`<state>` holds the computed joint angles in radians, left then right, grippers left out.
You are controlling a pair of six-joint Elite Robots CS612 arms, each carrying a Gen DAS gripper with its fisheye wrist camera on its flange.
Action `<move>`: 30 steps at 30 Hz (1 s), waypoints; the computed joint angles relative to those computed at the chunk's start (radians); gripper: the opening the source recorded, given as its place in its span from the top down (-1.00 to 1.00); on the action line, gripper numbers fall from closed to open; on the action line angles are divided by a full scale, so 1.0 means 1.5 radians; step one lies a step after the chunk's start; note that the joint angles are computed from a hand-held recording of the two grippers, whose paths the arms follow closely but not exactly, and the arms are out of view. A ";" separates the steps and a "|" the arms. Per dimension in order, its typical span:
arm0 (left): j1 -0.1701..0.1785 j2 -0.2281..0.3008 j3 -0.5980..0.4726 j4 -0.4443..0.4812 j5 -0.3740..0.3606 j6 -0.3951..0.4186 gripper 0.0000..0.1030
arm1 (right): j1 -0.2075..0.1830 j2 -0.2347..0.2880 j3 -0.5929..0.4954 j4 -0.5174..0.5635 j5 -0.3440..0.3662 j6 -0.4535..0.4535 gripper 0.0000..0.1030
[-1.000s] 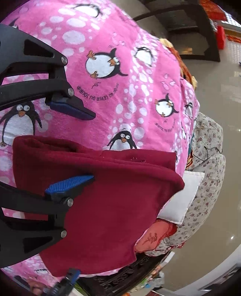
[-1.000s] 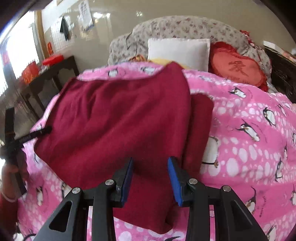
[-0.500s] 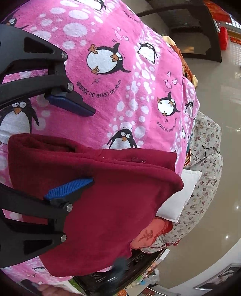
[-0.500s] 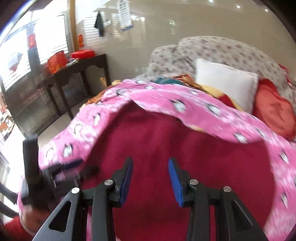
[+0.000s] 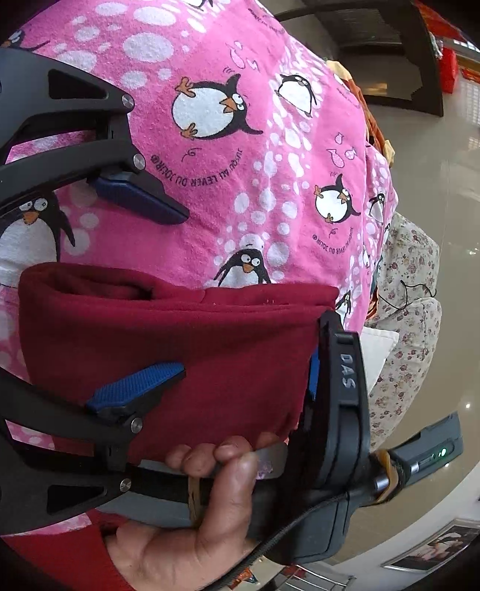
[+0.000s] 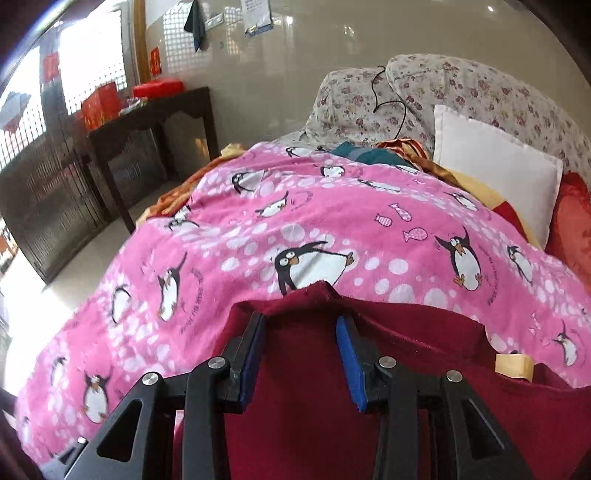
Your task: Fold small clothes
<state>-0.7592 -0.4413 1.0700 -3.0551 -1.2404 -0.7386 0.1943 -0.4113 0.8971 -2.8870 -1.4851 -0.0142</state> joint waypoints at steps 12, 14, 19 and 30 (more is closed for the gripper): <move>0.000 0.000 0.000 -0.005 -0.001 0.003 -0.51 | -0.017 -0.067 0.142 -0.073 0.046 0.024 0.10; 0.000 0.000 0.001 -0.007 -0.002 0.002 -0.52 | -0.016 -0.067 0.140 -0.068 0.042 0.024 0.03; 0.000 -0.001 0.003 -0.006 0.000 0.003 -0.53 | -0.010 -0.074 0.133 -0.041 0.063 0.022 -0.24; 0.008 -0.003 0.012 -0.037 -0.041 -0.007 -0.53 | 0.022 -0.036 0.020 0.117 -0.047 -0.017 -0.38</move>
